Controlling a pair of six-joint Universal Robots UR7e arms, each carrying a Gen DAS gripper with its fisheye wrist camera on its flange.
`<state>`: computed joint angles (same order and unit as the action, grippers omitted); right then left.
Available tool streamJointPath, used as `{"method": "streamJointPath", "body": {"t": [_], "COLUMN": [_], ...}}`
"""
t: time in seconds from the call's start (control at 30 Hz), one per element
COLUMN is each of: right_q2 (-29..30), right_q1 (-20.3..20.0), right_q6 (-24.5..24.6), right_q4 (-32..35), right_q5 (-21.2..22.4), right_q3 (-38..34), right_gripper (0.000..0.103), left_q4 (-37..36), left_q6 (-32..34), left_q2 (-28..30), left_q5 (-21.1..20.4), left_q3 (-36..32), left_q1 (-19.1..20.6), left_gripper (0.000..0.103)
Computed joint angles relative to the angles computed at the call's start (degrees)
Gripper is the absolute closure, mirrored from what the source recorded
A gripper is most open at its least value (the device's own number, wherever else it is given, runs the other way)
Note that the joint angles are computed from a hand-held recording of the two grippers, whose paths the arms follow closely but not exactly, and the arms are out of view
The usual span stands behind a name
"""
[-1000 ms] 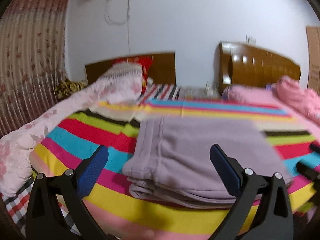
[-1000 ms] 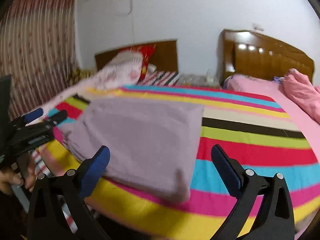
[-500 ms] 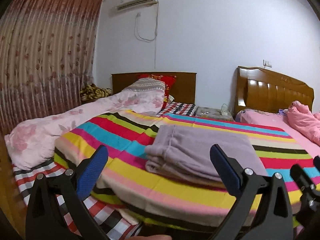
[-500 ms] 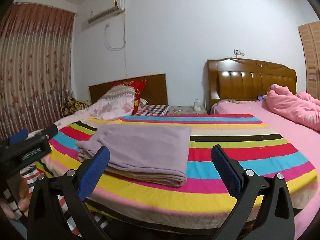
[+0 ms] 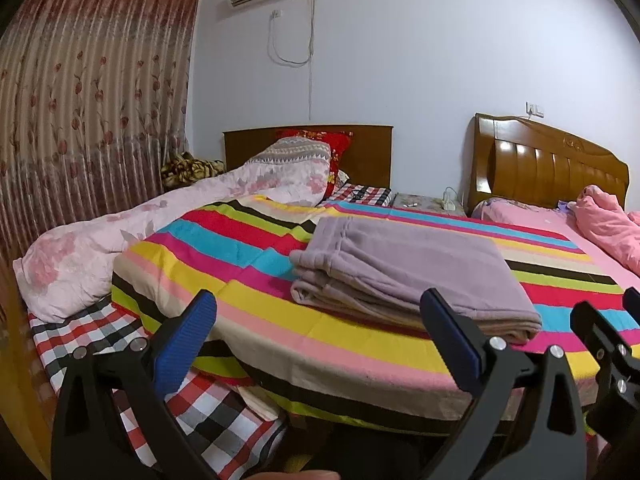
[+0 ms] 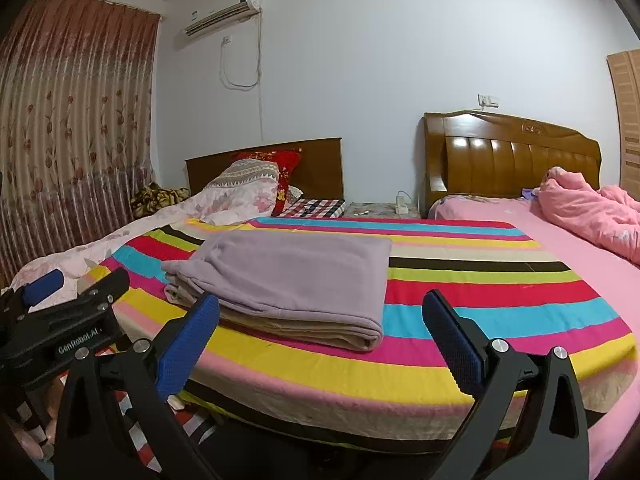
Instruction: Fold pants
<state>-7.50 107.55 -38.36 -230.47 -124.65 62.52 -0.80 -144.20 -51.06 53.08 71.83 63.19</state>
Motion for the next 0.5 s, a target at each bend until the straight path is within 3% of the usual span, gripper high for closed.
{"method": "streamJointPath", "body": {"t": [0.5], "right_q2": [0.1], "right_q1": [-0.1], "right_q6": [0.7], "right_q4": [1.9], "right_q5": [-0.4], "right_q3": [-0.3], "right_gripper": [0.005], "left_q4": [1.9], "left_q6": [-0.4], "left_q2": [0.7], "left_q5": [-0.9], "left_q3": [-1.0], "left_q1": [0.2], "left_gripper": [0.001]}}
